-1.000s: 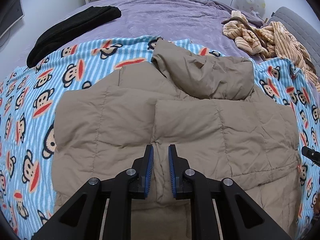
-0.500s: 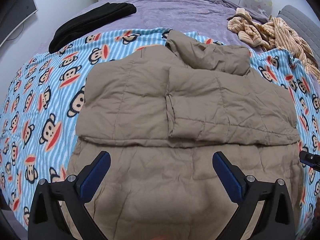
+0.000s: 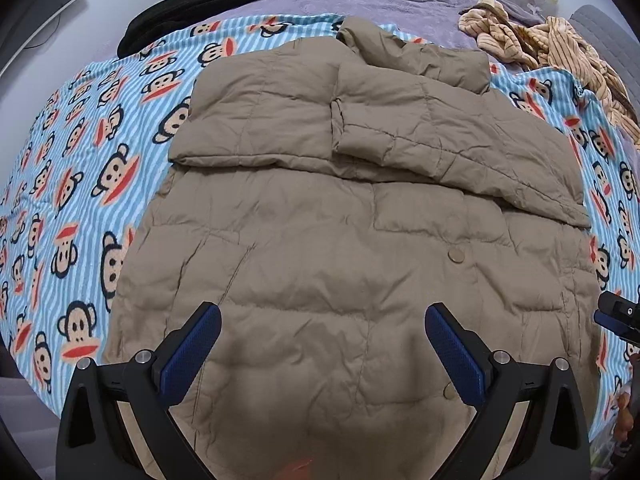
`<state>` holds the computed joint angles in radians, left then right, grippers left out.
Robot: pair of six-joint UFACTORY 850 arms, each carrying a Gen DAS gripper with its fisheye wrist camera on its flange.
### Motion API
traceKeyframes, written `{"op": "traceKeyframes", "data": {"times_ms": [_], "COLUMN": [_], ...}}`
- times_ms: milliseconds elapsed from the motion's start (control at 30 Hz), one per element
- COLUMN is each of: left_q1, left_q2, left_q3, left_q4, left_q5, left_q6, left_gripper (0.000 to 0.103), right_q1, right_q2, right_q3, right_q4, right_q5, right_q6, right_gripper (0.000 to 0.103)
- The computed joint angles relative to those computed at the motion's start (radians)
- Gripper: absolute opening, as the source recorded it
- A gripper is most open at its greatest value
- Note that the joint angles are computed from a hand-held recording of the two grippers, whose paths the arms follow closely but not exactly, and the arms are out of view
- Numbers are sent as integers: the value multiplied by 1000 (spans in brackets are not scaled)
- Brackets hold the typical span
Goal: Fold large clothes
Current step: 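Smooth the folded jacket with the left tool while the right tool releases, then move both tools to the hem edge of the beige jacket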
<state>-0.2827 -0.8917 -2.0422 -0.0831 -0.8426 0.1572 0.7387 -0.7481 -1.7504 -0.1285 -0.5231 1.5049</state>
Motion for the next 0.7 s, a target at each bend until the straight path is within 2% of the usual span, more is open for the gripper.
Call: {"op": "traceKeyframes", "data": {"times_ms": [267, 400, 500, 633, 700], "left_q1": [33, 64, 96, 143, 166], "left_q2": [63, 64, 107, 134, 147], "left_q3": [123, 142, 209, 249, 267], "left_q4": [-32, -70, -111, -164, -192], "left_q5": [33, -4, 24, 10, 9], "left_q6": [66, 148, 216, 267, 287], "left_gripper": [102, 102, 102, 102, 102], "right_q1": [46, 75, 98, 132, 148], "right_q2": [3, 7, 3, -9, -1], "right_q3": [11, 16, 13, -4, 13], "right_q4": [-51, -113, -158, -190, -231], "right_q5": [4, 5, 12, -10, 11], "right_q6": [112, 246, 337, 442, 545], "right_gripper": [103, 103, 103, 103, 103]}}
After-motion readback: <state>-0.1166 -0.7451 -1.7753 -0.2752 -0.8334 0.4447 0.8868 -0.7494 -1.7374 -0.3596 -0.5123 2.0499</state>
